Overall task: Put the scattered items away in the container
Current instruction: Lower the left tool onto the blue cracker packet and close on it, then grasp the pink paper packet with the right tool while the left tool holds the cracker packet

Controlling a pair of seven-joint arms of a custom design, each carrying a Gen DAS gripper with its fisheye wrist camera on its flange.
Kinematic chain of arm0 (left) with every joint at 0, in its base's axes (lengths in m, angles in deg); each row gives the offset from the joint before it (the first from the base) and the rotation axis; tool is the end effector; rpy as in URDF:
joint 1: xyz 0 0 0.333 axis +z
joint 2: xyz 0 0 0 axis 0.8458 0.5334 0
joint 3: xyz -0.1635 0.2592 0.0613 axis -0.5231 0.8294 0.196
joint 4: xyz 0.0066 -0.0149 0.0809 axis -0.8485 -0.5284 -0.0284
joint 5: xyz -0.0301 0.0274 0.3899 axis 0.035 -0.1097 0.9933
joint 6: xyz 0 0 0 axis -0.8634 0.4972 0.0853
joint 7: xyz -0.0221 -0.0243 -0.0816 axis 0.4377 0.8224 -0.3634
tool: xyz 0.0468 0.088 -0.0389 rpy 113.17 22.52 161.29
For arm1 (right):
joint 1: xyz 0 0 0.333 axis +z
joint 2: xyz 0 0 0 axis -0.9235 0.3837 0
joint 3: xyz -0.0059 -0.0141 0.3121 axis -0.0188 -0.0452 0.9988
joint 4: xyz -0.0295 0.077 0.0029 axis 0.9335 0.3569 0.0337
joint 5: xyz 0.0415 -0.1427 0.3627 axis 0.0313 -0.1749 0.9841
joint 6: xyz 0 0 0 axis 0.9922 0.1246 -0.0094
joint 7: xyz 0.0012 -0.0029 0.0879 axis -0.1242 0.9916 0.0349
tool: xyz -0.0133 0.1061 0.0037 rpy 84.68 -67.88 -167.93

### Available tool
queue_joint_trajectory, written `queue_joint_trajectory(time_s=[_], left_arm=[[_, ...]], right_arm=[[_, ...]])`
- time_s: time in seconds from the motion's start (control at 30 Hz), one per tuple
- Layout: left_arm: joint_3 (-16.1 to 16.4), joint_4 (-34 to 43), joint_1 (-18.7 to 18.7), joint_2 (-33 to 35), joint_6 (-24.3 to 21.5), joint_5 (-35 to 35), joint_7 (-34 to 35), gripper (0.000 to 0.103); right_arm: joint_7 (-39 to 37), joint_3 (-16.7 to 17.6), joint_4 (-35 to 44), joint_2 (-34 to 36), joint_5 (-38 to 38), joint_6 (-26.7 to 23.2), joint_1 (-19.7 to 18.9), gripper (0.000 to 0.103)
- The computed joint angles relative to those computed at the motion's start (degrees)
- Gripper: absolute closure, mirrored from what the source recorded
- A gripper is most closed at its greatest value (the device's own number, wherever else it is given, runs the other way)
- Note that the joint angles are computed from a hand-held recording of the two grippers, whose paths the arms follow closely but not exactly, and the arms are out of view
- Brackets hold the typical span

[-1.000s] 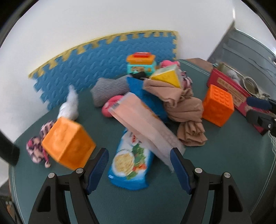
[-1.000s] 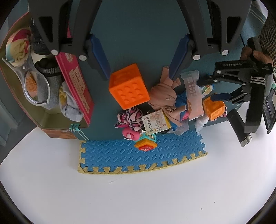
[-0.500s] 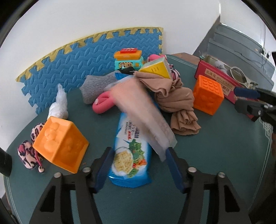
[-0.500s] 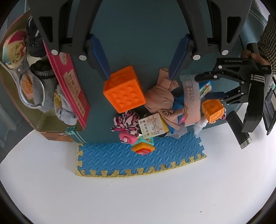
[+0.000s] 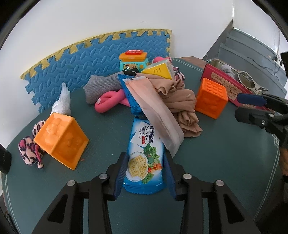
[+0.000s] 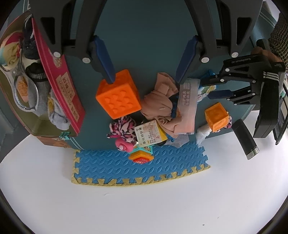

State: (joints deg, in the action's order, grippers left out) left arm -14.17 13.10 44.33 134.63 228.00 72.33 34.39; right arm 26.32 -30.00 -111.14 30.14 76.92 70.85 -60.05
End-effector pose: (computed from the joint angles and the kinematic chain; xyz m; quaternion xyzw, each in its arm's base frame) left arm 0.7221 -0.3296 0.2521 -0.4597 0.8257 -0.2936 0.1438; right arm 0.6432 0.2018 0.3139 -0.8663 0.2999 -0.0690 0.3934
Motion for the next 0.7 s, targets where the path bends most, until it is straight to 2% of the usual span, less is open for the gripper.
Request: queue_joint_trajectory(time_s=[0.13,0.27,0.47,0.7], left_arm=[[0.54,4.20,-0.93,2.42,-3.52,-0.71,-0.91,0.053],[2.12,2.24,-1.95,1.25,-1.70,-0.25,-3.61,0.056],[4.46,-7.41,-1.53,-4.51,4.13,0.45,-11.23,0.058],[9.54,-18.60,-2.69,-11.91,10.62,4.40,-21.71,0.058]], right_arm=[[-0.39,0.12,-0.28,-0.30,0.15,-0.16,0.00,0.030],[1.85,-0.43,0.37,-0.06,-1.30,-2.51,0.24,0.030],[6.32,-0.84,2.26,0.93,-4.31,-8.11,0.34,0.030],[11.47,-0.79,6.20,3.98,-8.60,-13.37,2.27,0.030]])
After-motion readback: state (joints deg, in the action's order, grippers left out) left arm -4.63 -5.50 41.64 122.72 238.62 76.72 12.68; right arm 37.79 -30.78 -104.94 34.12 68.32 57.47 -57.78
